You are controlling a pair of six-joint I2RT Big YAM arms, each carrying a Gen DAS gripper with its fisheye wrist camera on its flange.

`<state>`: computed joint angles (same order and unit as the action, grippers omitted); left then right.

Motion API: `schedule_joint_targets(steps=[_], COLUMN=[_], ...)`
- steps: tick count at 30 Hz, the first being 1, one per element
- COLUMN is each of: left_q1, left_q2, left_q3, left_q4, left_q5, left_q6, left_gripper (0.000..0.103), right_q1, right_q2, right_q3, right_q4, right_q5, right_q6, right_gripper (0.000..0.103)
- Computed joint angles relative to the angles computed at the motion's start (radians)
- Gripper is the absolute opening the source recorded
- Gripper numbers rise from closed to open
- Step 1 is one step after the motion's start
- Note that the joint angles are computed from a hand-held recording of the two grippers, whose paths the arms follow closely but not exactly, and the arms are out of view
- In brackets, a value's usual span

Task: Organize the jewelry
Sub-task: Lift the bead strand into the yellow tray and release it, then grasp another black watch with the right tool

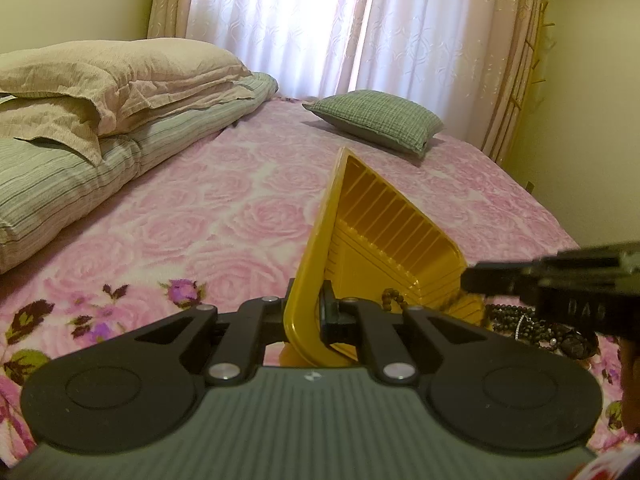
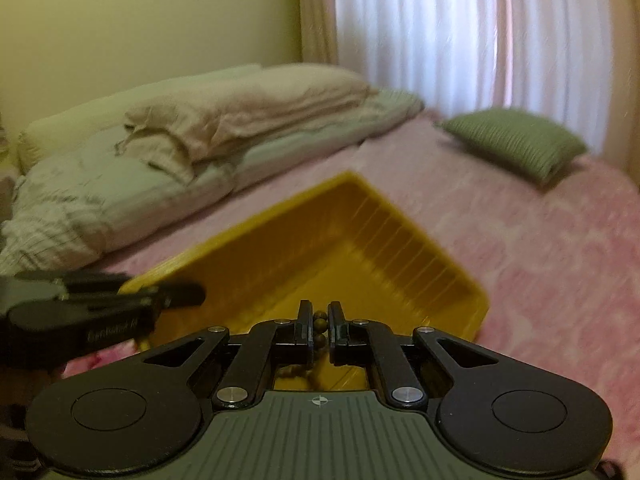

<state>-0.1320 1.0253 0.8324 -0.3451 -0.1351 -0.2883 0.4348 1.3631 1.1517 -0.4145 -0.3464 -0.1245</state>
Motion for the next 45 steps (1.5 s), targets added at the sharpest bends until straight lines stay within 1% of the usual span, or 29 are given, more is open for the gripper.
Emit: schedule_joint_targets(steps=[3,5,6,7,9,11,15,17,19,22,25,29,32,36,38,40,45], left_q1=[0.001,0.001,0.001,0.001,0.002,0.005,0.006,0.006,0.007,0.009,0.011,0.015,0.017,0.017,0.017,0.011,0.014], left_q2=[0.002,0.002,0.001,0.001,0.002,0.001,0.001,0.001,0.001,0.000,-0.001,0.000,0.001,0.001,0.003,0.001,0.001], left_q3=[0.001,0.001,0.001,0.000,0.002,0.002,0.000,0.000,0.000,-0.003,-0.003,0.000,-0.001,-0.001,0.000,0.001,0.000], left_q4=[0.000,0.000,-0.001,0.000,-0.004,-0.005,-0.003,-0.004,-0.005,-0.003,-0.003,-0.010,-0.007,-0.008,-0.009,-0.012,-0.012], left_q5=[0.001,0.000,0.001,0.000,0.002,0.006,0.006,0.005,0.006,0.008,0.007,0.008,0.009,0.011,0.008,0.004,0.005], left_q6=[-0.001,-0.001,-0.002,-0.001,-0.004,-0.003,-0.004,-0.002,-0.005,-0.005,0.000,0.002,0.000,0.002,0.005,0.001,0.002], left_gripper=[0.007,0.007,0.007,0.007,0.007,0.007,0.007,0.007,0.007,0.007,0.007,0.007,0.007,0.007,0.007,0.007,0.007], right_q1=[-0.016,-0.024,-0.032,-0.042,-0.069,-0.109,-0.197,-0.244,-0.284,-0.331,-0.355,-0.361,-0.361,-0.359,-0.351,-0.338,-0.300], right_q2=[0.001,0.001,-0.005,-0.017,-0.053,-0.091,-0.156,-0.178,-0.191,-0.211,-0.226,-0.238,-0.219,-0.186,-0.164,-0.141,-0.093], right_q3=[-0.005,-0.007,-0.013,-0.026,-0.058,-0.096,-0.163,-0.189,-0.210,-0.249,-0.290,-0.335,-0.355,-0.349,-0.345,-0.332,-0.316], right_q4=[-0.014,-0.005,0.002,0.022,0.064,0.108,0.152,0.150,0.141,0.123,0.108,0.101,0.130,0.151,0.165,0.162,0.191], right_q5=[-0.031,-0.032,-0.030,-0.024,0.008,0.058,0.163,0.200,0.220,0.226,0.241,0.272,0.282,0.267,0.270,0.273,0.332], right_q6=[0.015,0.036,0.041,0.049,0.065,0.083,0.103,0.111,0.128,0.135,0.127,0.095,0.066,0.045,0.011,-0.032,-0.140], right_gripper=[0.007,0.014,0.022,0.027,0.030,0.031,0.039,0.040,0.040,0.040,0.040,0.040,0.040,0.040,0.040,0.040,0.039])
